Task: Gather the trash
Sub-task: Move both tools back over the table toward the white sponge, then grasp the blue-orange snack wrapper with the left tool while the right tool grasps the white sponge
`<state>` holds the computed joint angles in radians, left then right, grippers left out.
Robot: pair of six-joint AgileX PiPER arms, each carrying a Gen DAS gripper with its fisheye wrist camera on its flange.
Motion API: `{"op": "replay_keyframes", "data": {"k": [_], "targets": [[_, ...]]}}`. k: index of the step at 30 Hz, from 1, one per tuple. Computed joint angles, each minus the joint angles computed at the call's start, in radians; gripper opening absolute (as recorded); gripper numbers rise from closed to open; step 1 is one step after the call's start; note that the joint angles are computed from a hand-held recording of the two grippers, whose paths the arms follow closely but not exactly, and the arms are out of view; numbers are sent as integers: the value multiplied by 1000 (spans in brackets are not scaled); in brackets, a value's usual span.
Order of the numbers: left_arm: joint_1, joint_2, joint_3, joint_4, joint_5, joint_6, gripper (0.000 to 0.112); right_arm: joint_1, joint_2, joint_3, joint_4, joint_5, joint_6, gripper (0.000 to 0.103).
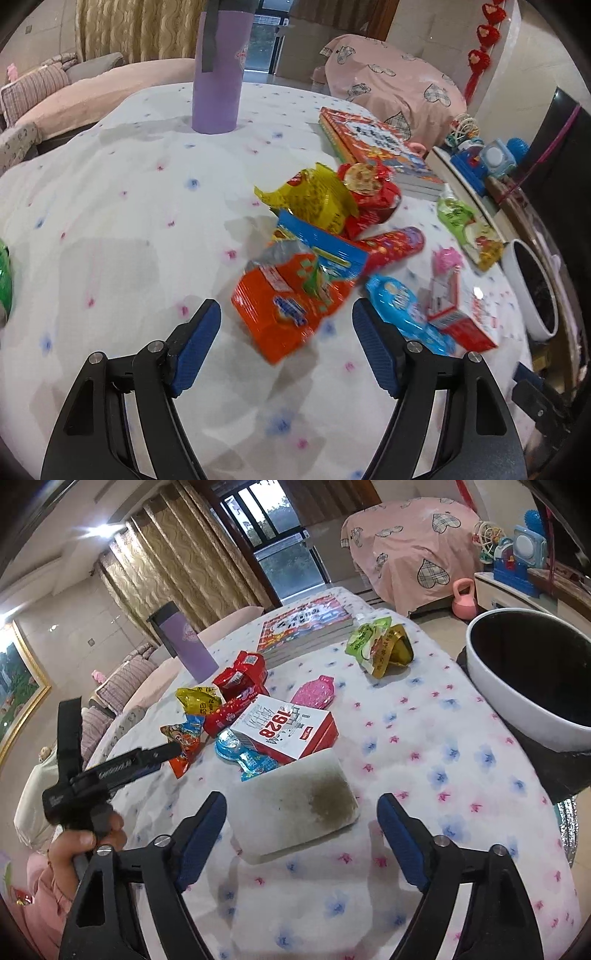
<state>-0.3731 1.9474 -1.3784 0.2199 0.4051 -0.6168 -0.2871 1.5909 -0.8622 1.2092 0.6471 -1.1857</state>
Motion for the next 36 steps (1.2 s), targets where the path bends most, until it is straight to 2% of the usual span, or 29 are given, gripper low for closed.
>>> {"op": "replay_keyframes", "data": {"k": [1, 2, 3, 5, 6, 8, 11, 16, 19, 20, 21, 22, 23, 24, 25, 28, 30, 31, 32, 33, 34, 35, 36], "targets": [[0, 10, -9, 3, 3, 6, 64, 6, 10, -6, -4, -4, 5, 75], [3, 21, -18, -24, 9, 41, 48, 8, 17, -10, -10, -3, 10, 66], [9, 24, -16, -70, 0, 91, 39, 14, 22, -14, -20, -8, 18, 58], [8, 9, 7, -89, -24, 116, 27, 32, 15, -9, -44, -53, 34, 36], [2, -3, 21, -64, -31, 99, 19, 26, 12, -6, -39, -49, 26, 33], [0, -29, 51, -87, -51, 118, 15, -3, 0, 0, -22, -25, 1, 17], [-6, -74, 105, -118, -76, 136, 12, -39, -17, 8, -7, 5, -21, 6], [-32, -151, 182, -158, -97, 156, 12, -51, -43, 26, 0, 0, -47, 5], [-42, -182, 206, -257, -96, 258, 12, -57, -38, 24, 12, 17, -57, 5], [-47, -186, 208, -275, -94, 277, 12, -69, -27, 17, 18, 44, -59, 11], [-54, -196, 216, -300, -95, 308, 12, -81, -15, 9, 21, 70, -52, 12], [-61, -207, 226, -304, -99, 317, 12, -88, -1, -1, 18, 86, -39, 22], [-70, -214, 233, -298, -100, 312, 12, -89, 6, -5, 21, 91, -38, 47], [-75, -218, 236, -310, -99, 325, 12, -82, 9, -5, 26, 80, -45, 60], [-78, -219, 238, -329, -98, 341, 12, -72, 10, -4, 32, 61, -51, 78], [-79, -218, 240, -392, -91, 396, 12, -49, 46, -29, 27, 63, -41, 79], [-81, -213, 240, -425, -88, 423, 12, -34, 83, -54, 13, 73, -19, 76], [-86, -210, 237, -428, -85, 425, 12, -17, 101, -68, -6, 67, -1, 69], [-92, -211, 237, -423, -85, 417, 12, -3, 103, -68, -23, 50, 10, 54], [-97, -210, 235, -423, -84, 417, 12, 5, 95, -60, -17, 33, 2, 54], [-99, -209, 234, -424, -83, 418, 12, 8, 79, -49, -9, 17, -11, 49], [-103, -207, 230, -426, -81, 419, 12, 3, 68, -40, -2, 11, -24, 39], [-106, -205, 226, -433, -78, 423, 12, -14, 59, -35, 10, 26, -40, 35]]}}
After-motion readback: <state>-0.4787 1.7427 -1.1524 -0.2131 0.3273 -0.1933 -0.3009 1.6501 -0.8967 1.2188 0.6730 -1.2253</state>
